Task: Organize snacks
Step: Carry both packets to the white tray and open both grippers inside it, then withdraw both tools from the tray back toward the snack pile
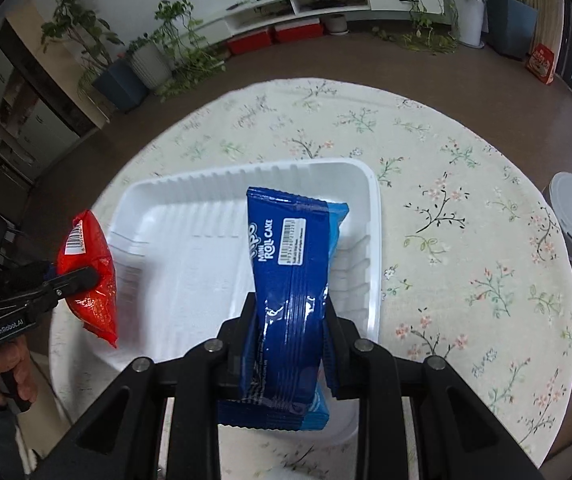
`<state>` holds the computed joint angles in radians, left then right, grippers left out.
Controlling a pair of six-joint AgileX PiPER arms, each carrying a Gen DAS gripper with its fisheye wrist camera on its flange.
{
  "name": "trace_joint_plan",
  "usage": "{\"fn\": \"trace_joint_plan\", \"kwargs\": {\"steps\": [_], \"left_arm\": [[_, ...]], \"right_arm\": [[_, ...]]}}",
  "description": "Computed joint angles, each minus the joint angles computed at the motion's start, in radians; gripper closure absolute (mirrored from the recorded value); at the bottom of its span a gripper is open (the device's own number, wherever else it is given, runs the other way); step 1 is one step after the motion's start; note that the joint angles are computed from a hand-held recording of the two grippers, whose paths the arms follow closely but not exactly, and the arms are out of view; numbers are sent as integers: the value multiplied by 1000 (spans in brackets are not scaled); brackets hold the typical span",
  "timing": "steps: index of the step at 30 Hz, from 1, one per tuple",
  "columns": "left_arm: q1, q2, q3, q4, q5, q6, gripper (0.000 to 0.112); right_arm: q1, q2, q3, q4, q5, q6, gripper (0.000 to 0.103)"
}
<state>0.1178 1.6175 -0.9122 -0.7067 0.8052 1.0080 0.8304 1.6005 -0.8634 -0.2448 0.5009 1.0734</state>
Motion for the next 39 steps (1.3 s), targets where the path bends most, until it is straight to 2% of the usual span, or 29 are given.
{"fn": "trace_joint_plan", "kwargs": {"steps": [1, 5, 8, 11, 18, 24, 25, 27, 34, 39], "left_arm": [[-9, 16, 33, -12, -37, 22, 85], [-46, 47, 89, -26, -103, 23, 85], [-50, 20, 121, -40, -113, 40, 85], [-53, -14, 136, -23, -96, -3, 85], [-90, -52, 151, -12, -117, -58, 84], [-89, -19, 122, -23, -138, -74, 83], [-88, -22, 122, -26, -139, -77, 81], [-79, -30, 123, -34, -138, -69, 59], [-43, -84, 127, -70, -106, -52, 56], [57, -199, 141, -112, 6, -17, 38]], "right_arm": [[-4, 17, -5, -5, -1, -4, 74], [-29, 70, -21, 10, -8, -44, 73], [-29, 91, -38, -13, 2, -48, 73], [-15, 108, -55, -40, 22, -45, 73], [-9, 146, -85, -36, 53, -81, 74], [-2, 147, -88, -41, 59, -77, 67], [0, 144, -88, -42, 58, -71, 67], [3, 139, -86, -45, 55, -63, 62], [18, 90, -72, -84, 68, -14, 52], [44, -56, -18, -124, 76, 42, 38]]}}
